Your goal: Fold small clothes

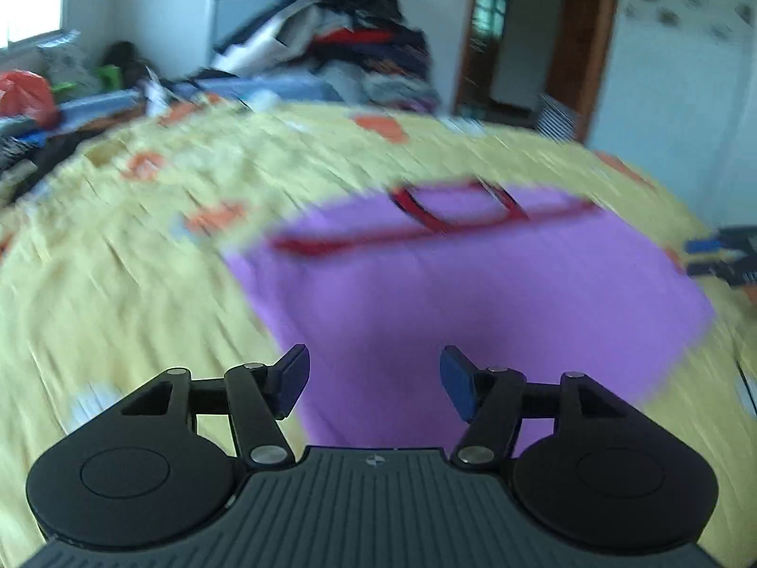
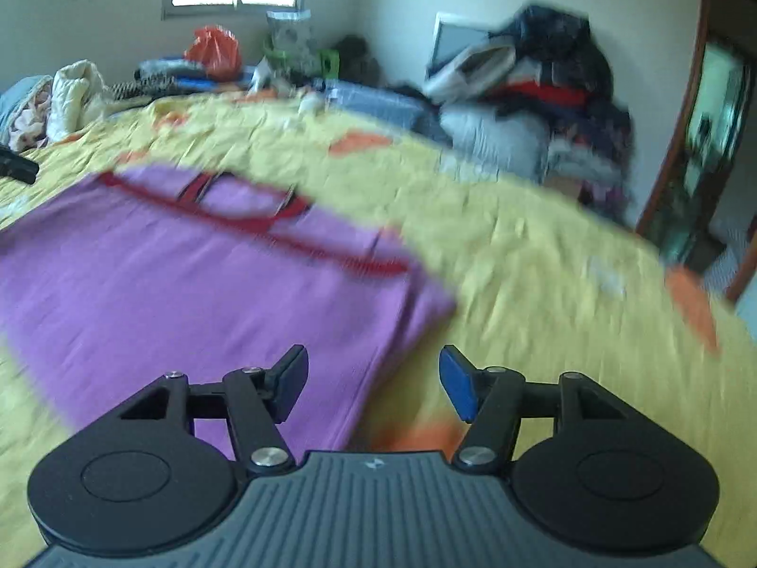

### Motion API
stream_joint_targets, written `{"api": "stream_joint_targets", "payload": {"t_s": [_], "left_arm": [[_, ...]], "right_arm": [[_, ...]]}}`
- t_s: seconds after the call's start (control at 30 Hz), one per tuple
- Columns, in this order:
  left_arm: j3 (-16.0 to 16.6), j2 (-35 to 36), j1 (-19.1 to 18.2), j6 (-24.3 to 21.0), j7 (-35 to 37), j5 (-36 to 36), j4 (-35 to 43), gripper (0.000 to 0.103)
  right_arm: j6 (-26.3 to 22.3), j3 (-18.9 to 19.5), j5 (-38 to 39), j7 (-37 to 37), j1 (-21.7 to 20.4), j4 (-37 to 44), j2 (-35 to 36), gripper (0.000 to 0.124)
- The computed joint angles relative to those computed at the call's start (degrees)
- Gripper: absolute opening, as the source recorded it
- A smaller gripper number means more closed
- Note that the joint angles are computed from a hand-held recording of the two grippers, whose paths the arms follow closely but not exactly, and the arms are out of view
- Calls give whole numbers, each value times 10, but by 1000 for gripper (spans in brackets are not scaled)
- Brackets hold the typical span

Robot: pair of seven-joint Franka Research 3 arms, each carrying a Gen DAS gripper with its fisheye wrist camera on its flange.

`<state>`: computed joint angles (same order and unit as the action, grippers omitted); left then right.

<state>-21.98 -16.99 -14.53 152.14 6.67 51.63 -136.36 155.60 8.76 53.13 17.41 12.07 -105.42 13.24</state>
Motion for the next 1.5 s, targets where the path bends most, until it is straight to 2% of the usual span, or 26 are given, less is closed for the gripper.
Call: {"api": "stream_joint_targets", "payload": {"t_s": [0.1, 0.13, 0.17, 0.2, 0.23, 0.27, 0.33, 0.37, 0.4, 0.47, 0.5, 0.6, 0.67, 0.77, 0.83, 0.9, 0.93, 1.03, 1.1, 1.17, 1.23, 1.3, 1.37, 1.4, 1.47, 1.5], "left_arm": [[-12, 26, -23, -34, 1, -42, -4, 63], [-19, 28, -22, -41, -25, -21, -10, 62], [-21, 24, -23, -40, -39, -4, -16, 62], [-17, 22, -32, -58, -27, -20, -11, 62], [-17, 24, -42, -109, -7, -53, 8, 62], [-18, 26, -46, -145, 2, -59, 26, 66], [-15, 22, -40, -147, -16, -21, 43, 84], [-15, 30, -33, -150, -35, -2, 59, 95], [-14, 46, -28, -156, -51, 9, 81, 96], [-10, 104, -22, -174, -88, 45, 144, 96], [-4, 132, -24, -180, -106, 63, 170, 96], [16, 232, -44, -213, -143, 99, 266, 95], [30, 294, -64, -255, -129, 94, 334, 95], [53, 340, -91, -292, -129, 80, 380, 94], [69, 360, -109, -323, -133, 72, 396, 96], [89, 366, -127, -331, -149, 86, 395, 103], [96, 368, -134, -334, -149, 86, 396, 103], [110, 367, -143, -325, -150, 85, 393, 103], [116, 366, -145, -319, -151, 88, 389, 103], [118, 363, -146, -315, -154, 91, 385, 103], [120, 362, -147, -311, -157, 92, 383, 103], [120, 361, -145, -307, -155, 92, 381, 103], [120, 360, -144, -304, -148, 90, 380, 103], [119, 357, -142, -302, -143, 86, 379, 103], [117, 348, -139, -297, -136, 77, 370, 103], [116, 343, -138, -296, -136, 74, 366, 103]], "right_arm": [[-36, 1, 48, -25, -12, -44, -26, 59], [-17, -2, 34, -34, -3, -57, -28, 59], [23, -7, -4, -25, 14, -71, -28, 61], [51, 2, -3, -47, 10, -83, -33, 61], [55, -8, -16, -29, 20, -87, -38, 61], [58, -20, -50, 10, 31, -88, -43, 62], [83, -1, -21, -22, 26, -91, -56, 63], [87, 7, 5, -41, 27, -82, -56, 70], [97, 13, 26, -48, 33, -69, -51, 83], [114, 28, 60, -47, 46, -28, -24, 96], [113, 30, 51, -19, 57, -5, -6, 99], [100, 14, -67, 132, 106, 77, 66, 101], [74, -13, -154, 235, 146, 141, 119, 101], [59, -33, -223, 327, 177, 209, 178, 101], [78, -44, -259, 365, 189, 228, 201, 101], [64, -41, -277, 389, 182, 252, 222, 101], [62, -46, -289, 407, 183, 258, 230, 101], [69, -20, -299, 410, 156, 260, 236, 103], [90, -39, -335, 434, 166, 258, 240, 103], [73, -17, -334, 437, 138, 271, 246, 103], [77, -24, -349, 450, 133, 277, 252, 103], [59, -7, -339, 455, 110, 297, 263, 103], [60, -28, -358, 479, 120, 310, 271, 103], [52, -21, -354, 481, 114, 313, 270, 103], [78, -57, -386, 528, 143, 272, 243, 103], [95, -59, -400, 539, 147, 246, 227, 103]]}}
